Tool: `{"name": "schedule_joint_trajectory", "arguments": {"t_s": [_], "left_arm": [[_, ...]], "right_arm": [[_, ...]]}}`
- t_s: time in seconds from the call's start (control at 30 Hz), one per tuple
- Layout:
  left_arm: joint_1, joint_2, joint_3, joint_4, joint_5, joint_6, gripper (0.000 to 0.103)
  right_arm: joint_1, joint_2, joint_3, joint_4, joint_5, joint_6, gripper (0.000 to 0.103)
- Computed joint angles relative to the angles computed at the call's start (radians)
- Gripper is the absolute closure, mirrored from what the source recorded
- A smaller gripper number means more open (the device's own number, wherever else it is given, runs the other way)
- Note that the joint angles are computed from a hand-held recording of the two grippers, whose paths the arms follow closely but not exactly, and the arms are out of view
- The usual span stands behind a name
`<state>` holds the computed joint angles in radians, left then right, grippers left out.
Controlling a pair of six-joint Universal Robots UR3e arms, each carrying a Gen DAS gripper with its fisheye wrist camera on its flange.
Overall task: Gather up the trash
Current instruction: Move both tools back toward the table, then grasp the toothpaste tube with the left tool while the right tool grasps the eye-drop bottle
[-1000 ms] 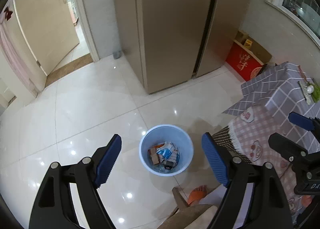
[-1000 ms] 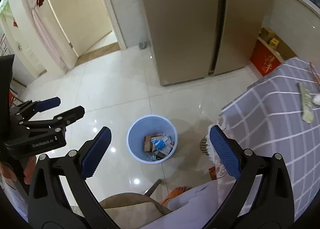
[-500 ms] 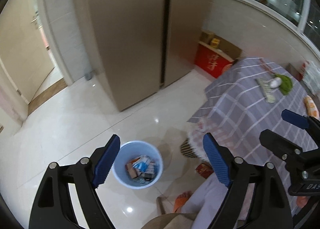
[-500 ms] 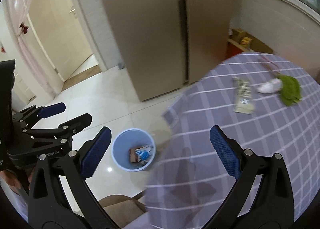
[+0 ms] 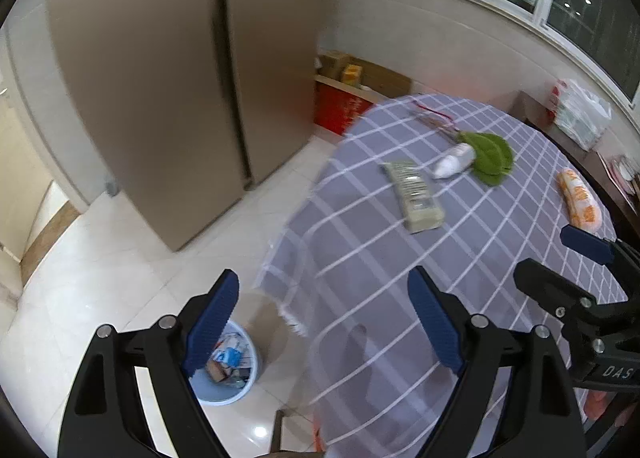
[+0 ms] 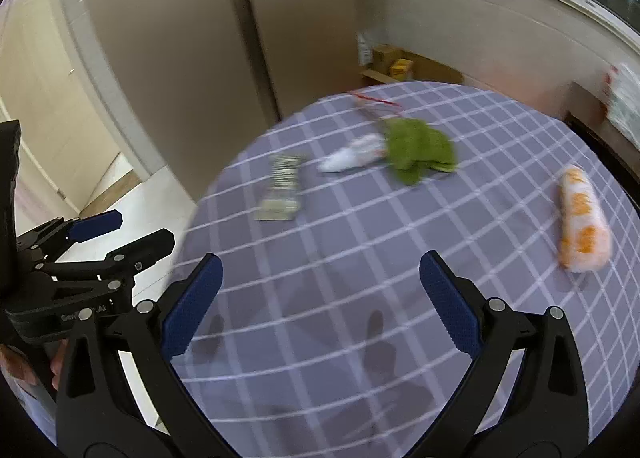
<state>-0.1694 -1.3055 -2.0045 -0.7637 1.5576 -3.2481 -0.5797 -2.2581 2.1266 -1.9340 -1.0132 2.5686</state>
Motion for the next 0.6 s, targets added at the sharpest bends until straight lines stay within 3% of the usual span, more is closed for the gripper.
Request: {"name": "schedule_joint_trajectory", "arguments": {"t_s": [0.23,0.5,0.53,0.6], "left_arm": [[-0.118,-0.241,0.177,0.032,0.035,-0.048,0.018],[-0.186,-0.474,0.368,0.052,0.062,-0.038,0.019],[-0.188,-0.487,0.374,0.063,0.066,-0.037,0.020],[-0.203,-0.530,0.389,0.106,0.115,-0.034,0.034]], "right_arm": [[-0.165,0.023,-0.033,0.071,0.018,-0.101,0.006],[-0.171,0.139,-0.042,-0.041,-0.018,-0.072,0.006],[-0.164,0.153,-0.044,-0.053,-0.022,-0.067,0.006],[-0.153,0.173,-0.047,-0.073,-0.028,-0.062,0.006]]}}
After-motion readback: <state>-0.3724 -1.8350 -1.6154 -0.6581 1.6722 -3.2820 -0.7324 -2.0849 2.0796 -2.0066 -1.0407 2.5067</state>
